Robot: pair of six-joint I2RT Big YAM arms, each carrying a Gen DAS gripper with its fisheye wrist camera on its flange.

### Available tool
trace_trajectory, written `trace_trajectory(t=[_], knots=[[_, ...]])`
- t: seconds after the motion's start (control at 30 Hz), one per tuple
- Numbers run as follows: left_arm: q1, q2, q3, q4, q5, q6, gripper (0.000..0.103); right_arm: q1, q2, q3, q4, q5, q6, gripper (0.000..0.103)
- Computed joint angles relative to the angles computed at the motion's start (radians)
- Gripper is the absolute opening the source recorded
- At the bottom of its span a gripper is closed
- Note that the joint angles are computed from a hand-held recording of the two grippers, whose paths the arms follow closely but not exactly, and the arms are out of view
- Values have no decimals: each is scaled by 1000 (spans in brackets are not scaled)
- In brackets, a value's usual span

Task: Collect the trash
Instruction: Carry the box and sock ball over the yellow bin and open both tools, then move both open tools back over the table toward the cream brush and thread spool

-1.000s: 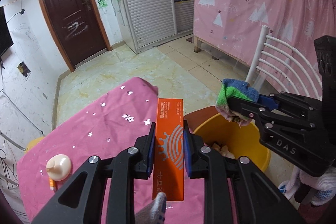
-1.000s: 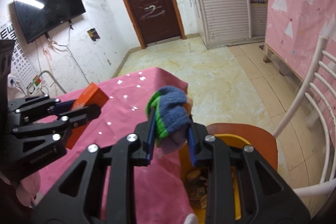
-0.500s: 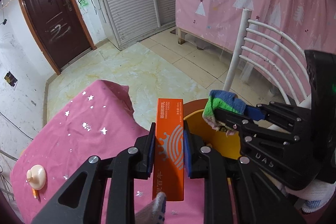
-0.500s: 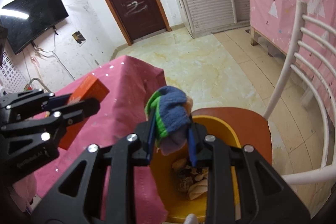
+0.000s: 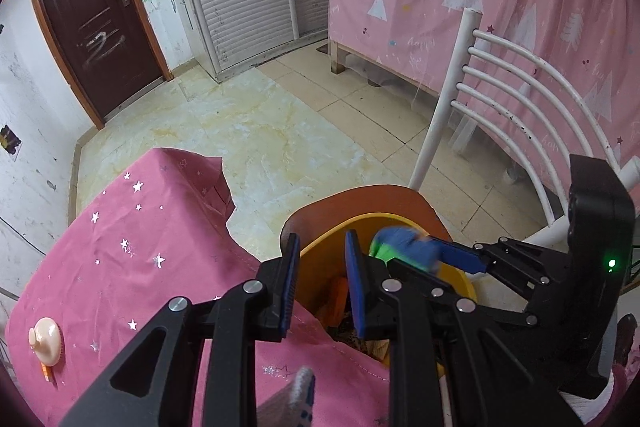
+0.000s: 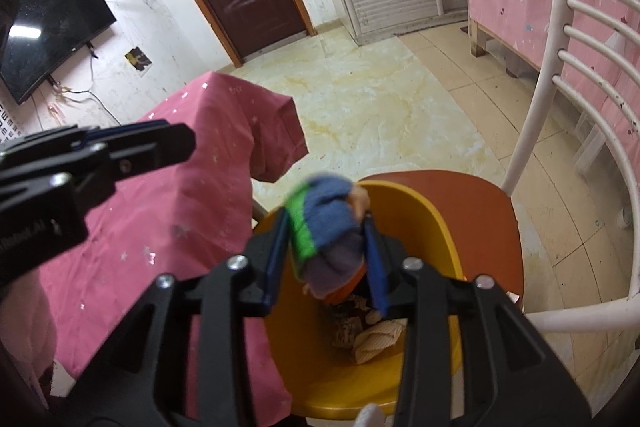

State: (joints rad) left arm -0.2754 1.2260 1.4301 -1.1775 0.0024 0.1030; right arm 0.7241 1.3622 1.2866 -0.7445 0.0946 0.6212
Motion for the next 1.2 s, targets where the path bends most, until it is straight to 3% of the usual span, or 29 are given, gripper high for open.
trace_trajectory(t=[0.07,0.4,0.47,0.53,0.6,0.83,1.2], knots=[[7,-4,0,-3,5,-2,15,2,3,4,-3,4,4,49],[95,-39,13,-29,64,4,16,33,23,70,-25,27,-14,50],[122,-50,14,-35,75,12,20,50,36,103,-31,37,-26,50],[155,-63,16,-39,95,20,40,71,54,141,-35,48,-38,54],[196,-78,17,-39,116,34,48,87,72,173,-42,56,-50,60],[337,-116,28,-55,184,93,48,150,171,323,-89,62,-94,60],[625,-100,64,-78,286,191,49,229,351,573,-178,40,-157,60]])
